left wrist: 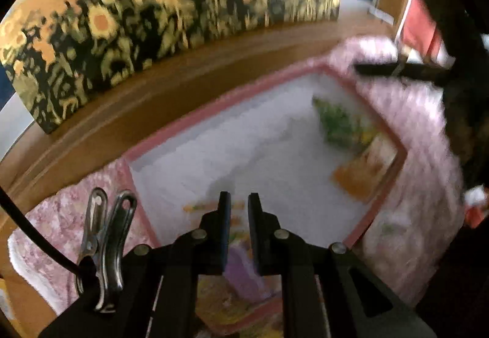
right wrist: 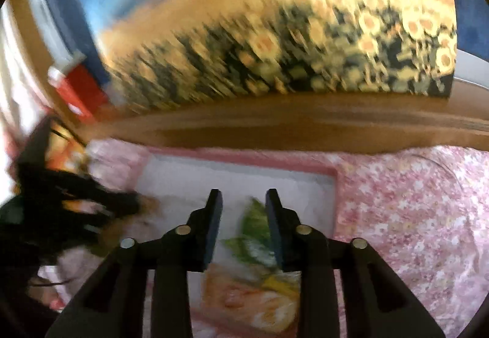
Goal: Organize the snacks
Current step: 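Lower both bags into the tray and open both grippers, then withdraw both tools from the tray back over the bed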
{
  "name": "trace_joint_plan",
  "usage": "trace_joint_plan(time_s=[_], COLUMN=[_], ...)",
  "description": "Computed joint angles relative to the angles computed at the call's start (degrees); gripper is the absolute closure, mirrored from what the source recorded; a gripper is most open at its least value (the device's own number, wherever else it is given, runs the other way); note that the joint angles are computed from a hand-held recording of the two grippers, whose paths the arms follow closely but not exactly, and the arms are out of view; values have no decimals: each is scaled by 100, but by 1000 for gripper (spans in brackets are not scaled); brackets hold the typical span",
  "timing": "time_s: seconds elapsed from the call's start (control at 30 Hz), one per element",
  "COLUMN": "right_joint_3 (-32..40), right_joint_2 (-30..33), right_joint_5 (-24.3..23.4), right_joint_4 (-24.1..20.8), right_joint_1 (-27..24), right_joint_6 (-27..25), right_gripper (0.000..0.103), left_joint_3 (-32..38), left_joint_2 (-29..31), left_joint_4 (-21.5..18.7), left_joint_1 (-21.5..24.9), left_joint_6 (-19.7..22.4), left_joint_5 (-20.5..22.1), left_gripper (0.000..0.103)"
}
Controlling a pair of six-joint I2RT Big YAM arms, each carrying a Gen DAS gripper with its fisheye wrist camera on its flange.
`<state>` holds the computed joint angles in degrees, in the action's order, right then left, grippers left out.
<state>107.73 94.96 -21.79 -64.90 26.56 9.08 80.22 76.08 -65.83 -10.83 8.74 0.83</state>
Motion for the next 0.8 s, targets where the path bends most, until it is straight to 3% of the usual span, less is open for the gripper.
trace_joint_plan(time_s=[0.07, 0.13, 0.2, 0.37, 0.4, 0.63, 0.8], right_joint_3=[-136, -210, -257, -501, -542, -954, -1276], right_joint_2=[-190, -297, -344, -494, -526, -865, -1158], right_joint_5=[-345, -457, -493, -368, -380, -468, -356], right_joint_4=[265, 386, 378, 302, 307, 263, 85], right_joint_1=[-60, -71, -58, -20, -15, 91, 274], right_joint_6=[75, 137, 200, 239, 290, 652, 799], right_gripper=[55, 54, 53, 53, 53, 53, 53], left_joint_3=[-118, -153, -139, -110, -124, -255, -645], left_joint_2=[-2, 4, -13, -191, -251, -760, -1283], left_joint_4=[47, 84, 110, 132, 158, 27, -42], left_joint_1=[-64, -2, 119, 710, 804, 951, 611], left_joint_6=[49, -243, -767, -2484, -2625, -2622, -2766], left_joint_5=[-451, -492, -325, 802, 866, 534, 285], left_gripper=[91, 91, 91, 88, 88, 78, 76])
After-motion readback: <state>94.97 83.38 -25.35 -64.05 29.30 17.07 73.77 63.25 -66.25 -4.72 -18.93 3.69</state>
